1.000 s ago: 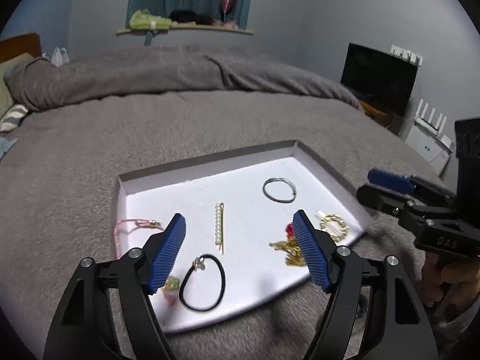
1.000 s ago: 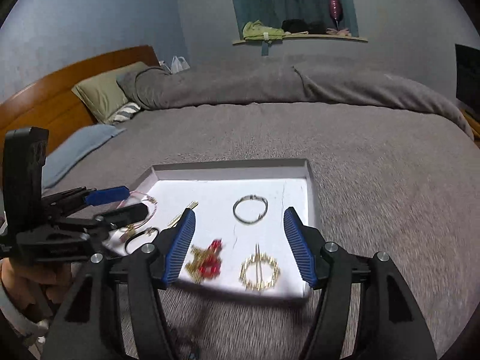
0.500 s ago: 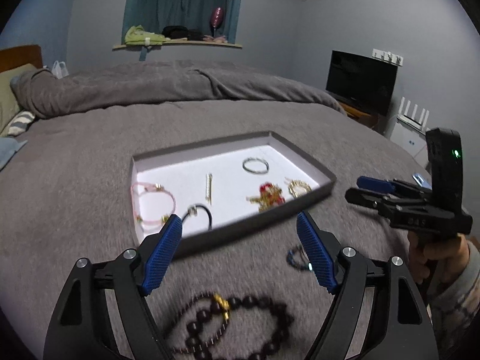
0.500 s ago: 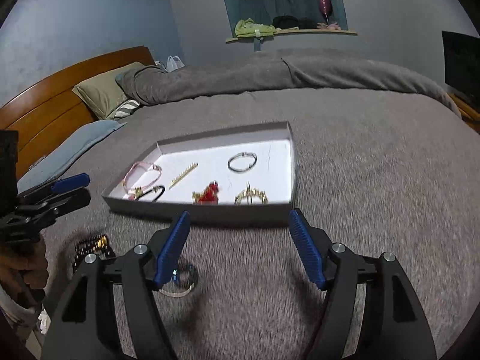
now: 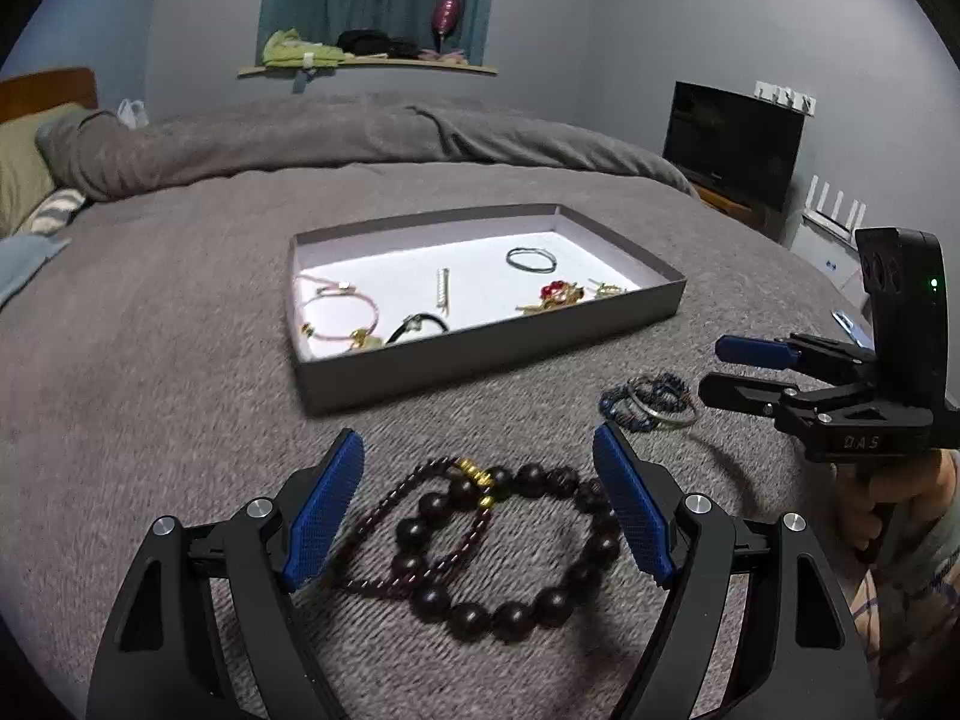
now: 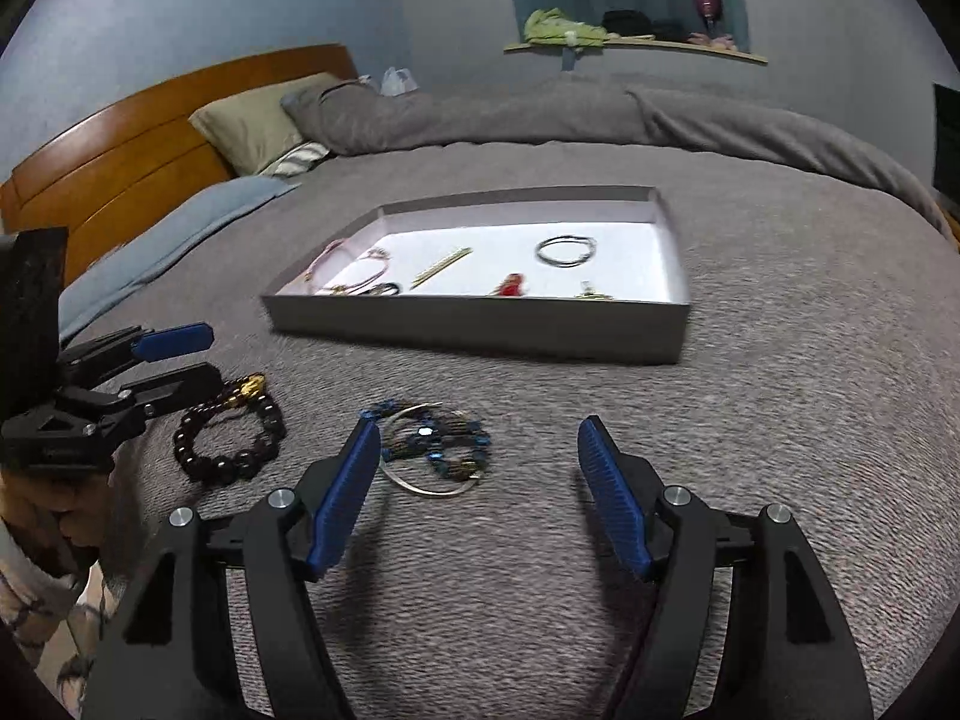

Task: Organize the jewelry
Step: 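Move both tools back to the pile and close the left tool on the dark bead bracelet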

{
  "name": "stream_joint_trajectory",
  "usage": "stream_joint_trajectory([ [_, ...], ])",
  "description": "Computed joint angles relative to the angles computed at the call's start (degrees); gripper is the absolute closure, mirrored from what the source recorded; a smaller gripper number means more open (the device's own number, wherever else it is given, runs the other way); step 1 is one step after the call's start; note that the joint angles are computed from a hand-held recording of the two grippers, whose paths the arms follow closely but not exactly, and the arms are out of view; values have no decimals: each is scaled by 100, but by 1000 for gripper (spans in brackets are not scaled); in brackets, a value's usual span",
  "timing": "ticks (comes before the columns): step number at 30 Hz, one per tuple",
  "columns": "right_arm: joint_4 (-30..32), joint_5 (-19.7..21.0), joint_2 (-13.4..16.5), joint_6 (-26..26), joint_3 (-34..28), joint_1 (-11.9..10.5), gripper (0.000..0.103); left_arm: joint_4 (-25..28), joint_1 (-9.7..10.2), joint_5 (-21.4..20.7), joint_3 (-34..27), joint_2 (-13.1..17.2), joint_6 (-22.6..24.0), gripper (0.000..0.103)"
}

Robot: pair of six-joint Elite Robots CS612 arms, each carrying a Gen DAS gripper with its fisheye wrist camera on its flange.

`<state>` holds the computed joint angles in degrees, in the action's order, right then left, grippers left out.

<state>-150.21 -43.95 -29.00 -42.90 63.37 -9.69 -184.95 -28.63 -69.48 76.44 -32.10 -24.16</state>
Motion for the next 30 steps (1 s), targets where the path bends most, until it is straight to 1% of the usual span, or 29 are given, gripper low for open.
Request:
stream_joint_trajectory([
  [2, 146, -98, -9, -142, -11, 39, 35, -12, 7, 6, 63, -17, -67, 24],
  [3, 345, -166, -2, -256, -62, 68, 35, -19, 11, 10, 93, -24, -97, 24],
  [6, 665, -323, 36, -356, -186, 123, 35, -37, 23, 9, 140, -31, -156, 24],
  [10, 991, -381, 91, -416, -343, 163, 36, -61, 30, 3, 171, -32, -190, 24],
  [11, 1035, -442, 91, -465, -349, 182, 40, -71, 32, 1, 175, -31, -197, 24],
  [14, 1157, -555, 105, -576, -397, 222, 49, -102, 40, -19, 191, -27, -229, 24],
  [16, 1204, -505, 124, -517, -439, 211, 54, -83, 49, -46, 193, -24, -248, 24],
  [17, 1246, -422, 140, -465, -467, 193, 54, -80, 51, -54, 198, -26, -255, 24],
  [20, 1137, -318, 137, -342, -446, 160, 54, -50, 60, -108, 216, -33, -268, 24],
  [25, 558, -53, 119, 61, -308, 78, 54, -50, 82, -186, 254, -47, -348, 24],
  [30, 101, 31, 126, 430, -247, 12, 54, -2, 96, -196, 301, -80, -343, 24],
])
